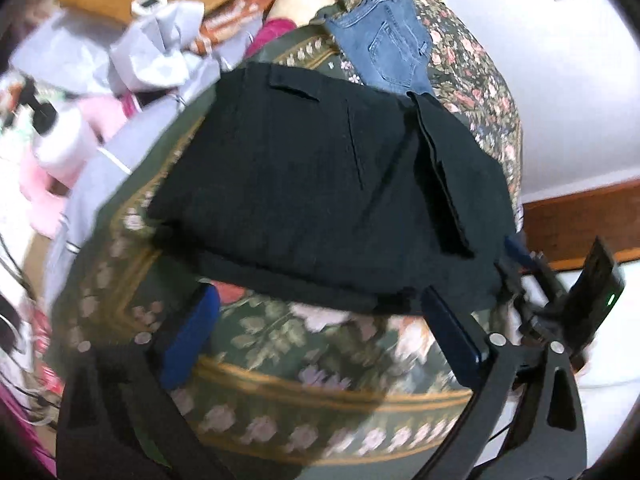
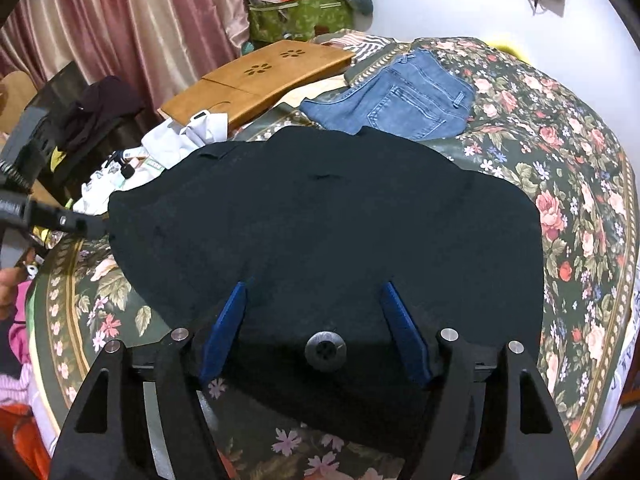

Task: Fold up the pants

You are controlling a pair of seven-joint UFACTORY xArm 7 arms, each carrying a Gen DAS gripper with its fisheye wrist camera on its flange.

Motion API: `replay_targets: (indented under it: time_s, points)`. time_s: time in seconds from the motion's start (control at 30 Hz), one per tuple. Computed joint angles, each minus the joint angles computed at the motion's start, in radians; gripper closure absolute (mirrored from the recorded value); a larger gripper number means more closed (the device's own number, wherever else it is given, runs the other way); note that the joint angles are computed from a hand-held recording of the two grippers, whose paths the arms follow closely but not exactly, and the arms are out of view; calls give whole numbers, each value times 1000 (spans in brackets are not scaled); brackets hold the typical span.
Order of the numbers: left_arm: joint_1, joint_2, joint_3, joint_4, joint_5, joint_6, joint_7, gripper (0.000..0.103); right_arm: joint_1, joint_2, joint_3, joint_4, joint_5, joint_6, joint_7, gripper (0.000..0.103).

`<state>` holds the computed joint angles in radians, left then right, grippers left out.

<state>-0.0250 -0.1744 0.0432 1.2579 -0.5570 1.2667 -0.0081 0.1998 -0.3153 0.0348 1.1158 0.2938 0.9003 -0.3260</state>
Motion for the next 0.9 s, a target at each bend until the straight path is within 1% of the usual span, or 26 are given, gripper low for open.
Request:
replay_targets:
  time_s: [0.13,0.3,0.43,0.5,0.57,0.6,0.63,0.67,0.7,0.73,0.77,0.83,0.9]
  points:
    - [4,90,-4,75,-18,31,-40,1,1,0,-6,-1,17,3,-5,35]
    - [30,174,-14,155,-44,67,-114,1,0,3,-4,-1,18,4,-7,33]
    - [49,235,-27,209,-58,91,-115,1,-1,3,-8,-4,27,4,-13,32]
    - [56,257,-34,228,-53,93,-122,5,-2,4,-7,-5,29,2,-14,32]
    - [59,282,-42,253,-38,88,-135,20,-2,3,-8,-7,30,1,-16,32]
    - [61,290,-45,260,-35,86,-139,23,-3,2,-9,-9,33,-2,-17,32]
    - [61,300,-50,270,-26,78,-137,33,-3,2,-9,-11,36,-4,-16,32]
    - [56,303,-54,274,4,62,-139,49,-3,2,-10,-12,38,-6,-15,32]
    - [47,300,-58,274,52,37,-143,56,-3,0,-10,-13,39,-8,-15,32]
    - [44,294,-61,265,67,14,-139,64,-3,1,-11,-13,41,-8,-14,32]
    - [36,280,-64,252,96,-23,-137,69,-3,1,-12,-14,45,-9,-14,32]
    - [17,247,-71,225,163,-95,-126,74,-3,-1,-15,-16,51,-11,-17,32]
    - [-11,212,-83,204,264,-179,-113,77,-3,0,-16,-16,55,-11,-18,32]
